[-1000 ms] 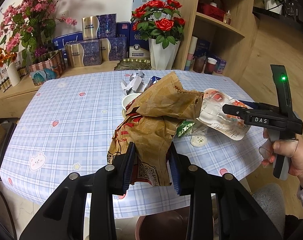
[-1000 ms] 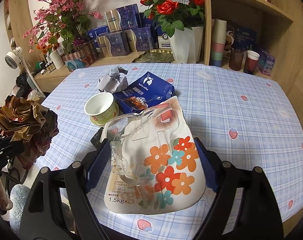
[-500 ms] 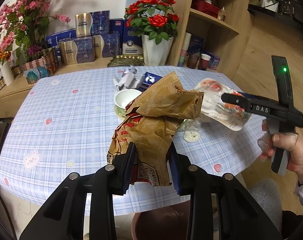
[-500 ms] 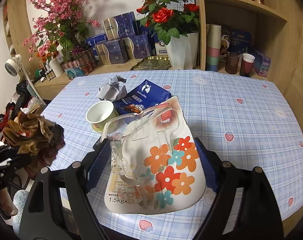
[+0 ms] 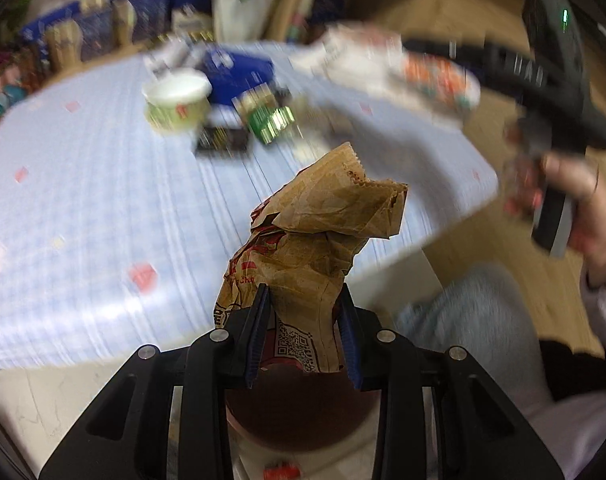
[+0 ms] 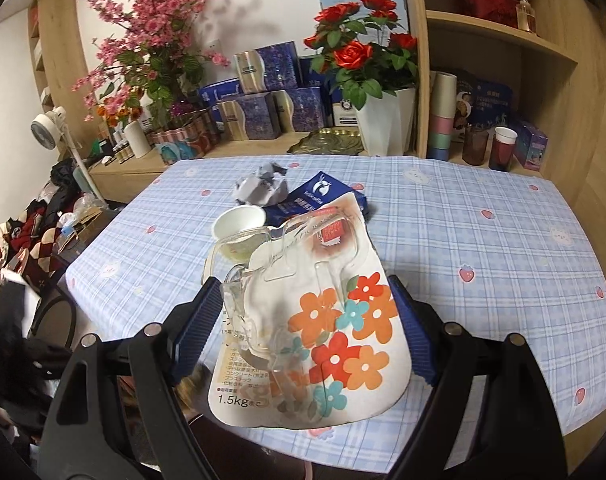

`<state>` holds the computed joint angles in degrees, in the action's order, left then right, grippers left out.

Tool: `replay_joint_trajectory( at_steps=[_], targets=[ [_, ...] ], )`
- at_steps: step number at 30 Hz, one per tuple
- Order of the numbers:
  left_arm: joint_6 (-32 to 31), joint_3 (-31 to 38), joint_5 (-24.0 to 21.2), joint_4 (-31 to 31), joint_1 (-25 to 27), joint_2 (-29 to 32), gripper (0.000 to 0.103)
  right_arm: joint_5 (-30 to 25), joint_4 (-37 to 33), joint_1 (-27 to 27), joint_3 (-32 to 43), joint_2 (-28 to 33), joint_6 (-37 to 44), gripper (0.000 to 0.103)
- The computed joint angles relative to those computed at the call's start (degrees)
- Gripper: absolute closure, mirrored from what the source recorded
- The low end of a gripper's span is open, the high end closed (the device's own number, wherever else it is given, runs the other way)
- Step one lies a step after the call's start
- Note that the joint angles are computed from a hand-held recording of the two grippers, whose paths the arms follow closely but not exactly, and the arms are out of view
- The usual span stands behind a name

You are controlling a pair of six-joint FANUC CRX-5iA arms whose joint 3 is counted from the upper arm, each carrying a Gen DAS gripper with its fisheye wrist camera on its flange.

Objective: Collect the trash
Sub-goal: 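Lower the paper bag into the brown bin and open the left tool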

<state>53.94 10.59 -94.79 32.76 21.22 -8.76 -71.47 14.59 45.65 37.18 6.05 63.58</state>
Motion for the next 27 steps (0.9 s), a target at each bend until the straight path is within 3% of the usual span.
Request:
replay_joint_trajectory(
  at_steps=[6,12,27],
  targets=[
    [-5.2,-4.9,-4.4,-4.1,-2.2,-0.8,0.07,-0.1,0.2,2.1,-4.1,-3.0,-1.4,0.022],
    [-3.9,-8.1,-5.5,-9.2,-5.9,0.4,0.07,-1.0,-0.1,3.5,-7.5,-5.4,-2.6,0.022],
    [-1.3,-13.2,-1.3,-15.8,-12.0,1.9,0.069,-2.9,0.3,5.3,-10.3,-7.7,-3.4,0.022]
  ],
)
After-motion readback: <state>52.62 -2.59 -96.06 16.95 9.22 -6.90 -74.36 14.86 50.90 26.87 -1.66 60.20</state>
